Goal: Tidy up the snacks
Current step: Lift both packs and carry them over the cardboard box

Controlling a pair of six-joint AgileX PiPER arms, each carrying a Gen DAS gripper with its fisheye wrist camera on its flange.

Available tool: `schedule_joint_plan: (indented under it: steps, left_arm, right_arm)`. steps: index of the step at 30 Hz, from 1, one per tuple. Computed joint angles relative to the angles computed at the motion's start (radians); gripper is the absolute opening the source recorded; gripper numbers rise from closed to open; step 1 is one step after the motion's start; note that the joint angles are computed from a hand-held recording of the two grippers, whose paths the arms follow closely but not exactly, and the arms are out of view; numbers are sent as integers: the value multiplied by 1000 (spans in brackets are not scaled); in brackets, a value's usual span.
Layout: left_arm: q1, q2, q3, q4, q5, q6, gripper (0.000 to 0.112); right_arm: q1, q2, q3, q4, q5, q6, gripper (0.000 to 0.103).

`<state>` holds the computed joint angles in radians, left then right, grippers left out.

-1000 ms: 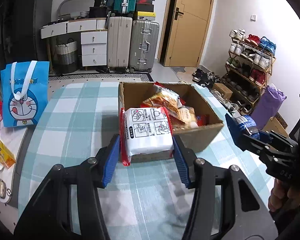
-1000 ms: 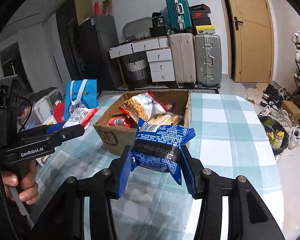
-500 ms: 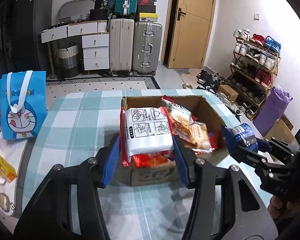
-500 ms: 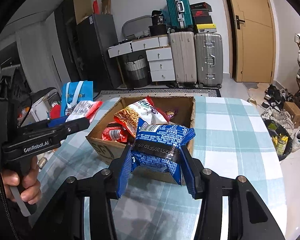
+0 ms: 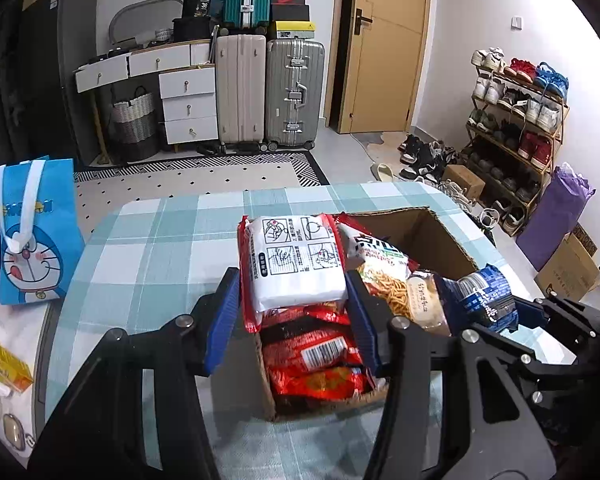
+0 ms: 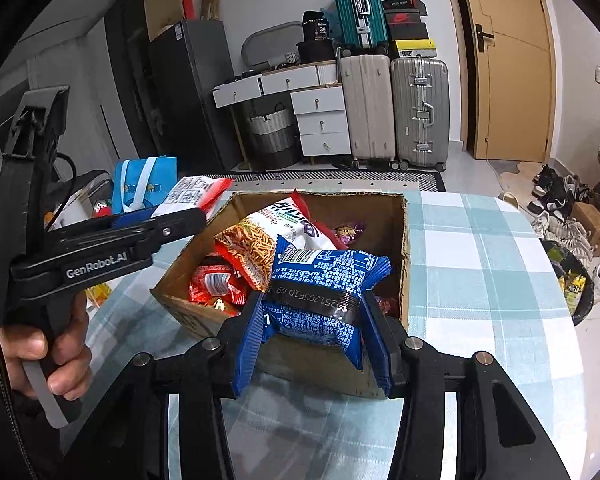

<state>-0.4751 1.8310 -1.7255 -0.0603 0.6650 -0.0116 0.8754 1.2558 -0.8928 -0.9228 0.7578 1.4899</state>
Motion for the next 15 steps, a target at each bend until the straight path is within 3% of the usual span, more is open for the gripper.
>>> schedule_joint_plan:
  steps: [8, 15]
  left_arm:
    - [-11, 106, -98, -50, 31, 53, 49]
    - [-19, 123, -103, -80, 33, 78, 49]
  right_arm:
    - [-66, 55, -27, 34, -47, -38, 47]
    - [-99, 57, -20, 42, -73, -56, 47]
